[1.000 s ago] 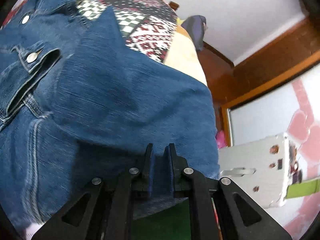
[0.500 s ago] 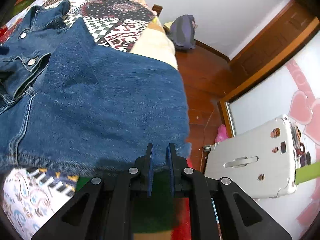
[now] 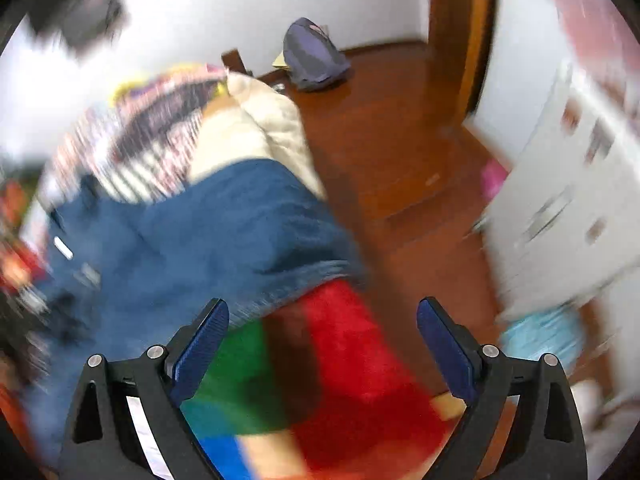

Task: Fold large clothes

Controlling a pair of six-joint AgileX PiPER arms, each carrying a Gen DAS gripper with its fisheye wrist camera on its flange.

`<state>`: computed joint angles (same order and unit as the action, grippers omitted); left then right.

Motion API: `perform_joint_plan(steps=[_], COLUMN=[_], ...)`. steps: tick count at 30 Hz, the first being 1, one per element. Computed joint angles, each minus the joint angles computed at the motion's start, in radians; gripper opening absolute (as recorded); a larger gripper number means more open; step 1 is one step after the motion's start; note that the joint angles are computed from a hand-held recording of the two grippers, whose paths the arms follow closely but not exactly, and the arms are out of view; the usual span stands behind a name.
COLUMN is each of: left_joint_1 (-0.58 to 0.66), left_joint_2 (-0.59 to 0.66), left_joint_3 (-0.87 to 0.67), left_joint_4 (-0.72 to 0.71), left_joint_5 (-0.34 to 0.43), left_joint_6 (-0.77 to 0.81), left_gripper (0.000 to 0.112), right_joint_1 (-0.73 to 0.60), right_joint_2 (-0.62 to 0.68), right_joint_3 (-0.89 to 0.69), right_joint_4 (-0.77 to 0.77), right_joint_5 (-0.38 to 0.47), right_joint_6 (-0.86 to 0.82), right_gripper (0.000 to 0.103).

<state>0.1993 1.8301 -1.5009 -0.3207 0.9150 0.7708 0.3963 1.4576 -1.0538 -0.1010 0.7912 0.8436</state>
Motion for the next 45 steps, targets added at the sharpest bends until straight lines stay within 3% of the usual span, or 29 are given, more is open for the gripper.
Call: perform_joint_plan(steps=[2, 4, 9, 11, 19, 24, 30, 36, 45], left_joint_1=[-0.006, -0.009, -0.025, -0.033, -0.046, -0.015, 0.040, 0.146, 0.355], left_joint_2=[-0.024, -0.050, -0.072, -0.073, -0.088, -0.099, -0.120, -0.155, -0.125], left_joint_3=[-0.008, -0.008, -0.016, -0.015, 0.028, 0.031, 0.025, 0.015, -0.068], left_joint_4=[-0.038, -0.076, -0.121, -0.120, -0.077, -0.110, -0.143, -0.217, -0.322], left_joint_5=[0.015, 0.022, 0.031, 0.029, -0.014, 0.003, 0.038, 0.078, 0.183], left_joint_6=[0.003, 0.011, 0.009, 0.003, -0.009, 0.017, 0.043, 0.120, 0.195], left_gripper=[0.101, 0.101, 0.101, 0.101, 0.101, 0.101, 0.101, 0.101, 0.101], right_joint_1=[-0.087, -0.159, -0.264, -0.276, -0.252, -0.157, -0.056, 0.075, 0.258], right_joint_2=[-0.014, 0.003, 0.131, 0.172, 0.235, 0.183, 0.085, 0.133, 0.457], right_joint_3=[0.063, 0.086, 0.106, 0.111, 0.058, -0.040, -0.154, -0.405, -0.988], right_joint_4=[0.200, 0.400, 0.814, 0.901, 0.874, 0.506, 0.272, 0.111, 0.080], right_joint_5=[-0.114, -0.152, -0.172, -0.188, -0.261, -0.211, -0.162, -0.069, 0.111], right_joint_6=[-0.089, -0.239, -0.562, -0.621, -0.551, -0.303, -0.129, -0.020, -0.021], right_gripper=[0.094, 0.093, 0.085, 0.082, 0.042, 0.014, 0.012, 0.011, 0.011])
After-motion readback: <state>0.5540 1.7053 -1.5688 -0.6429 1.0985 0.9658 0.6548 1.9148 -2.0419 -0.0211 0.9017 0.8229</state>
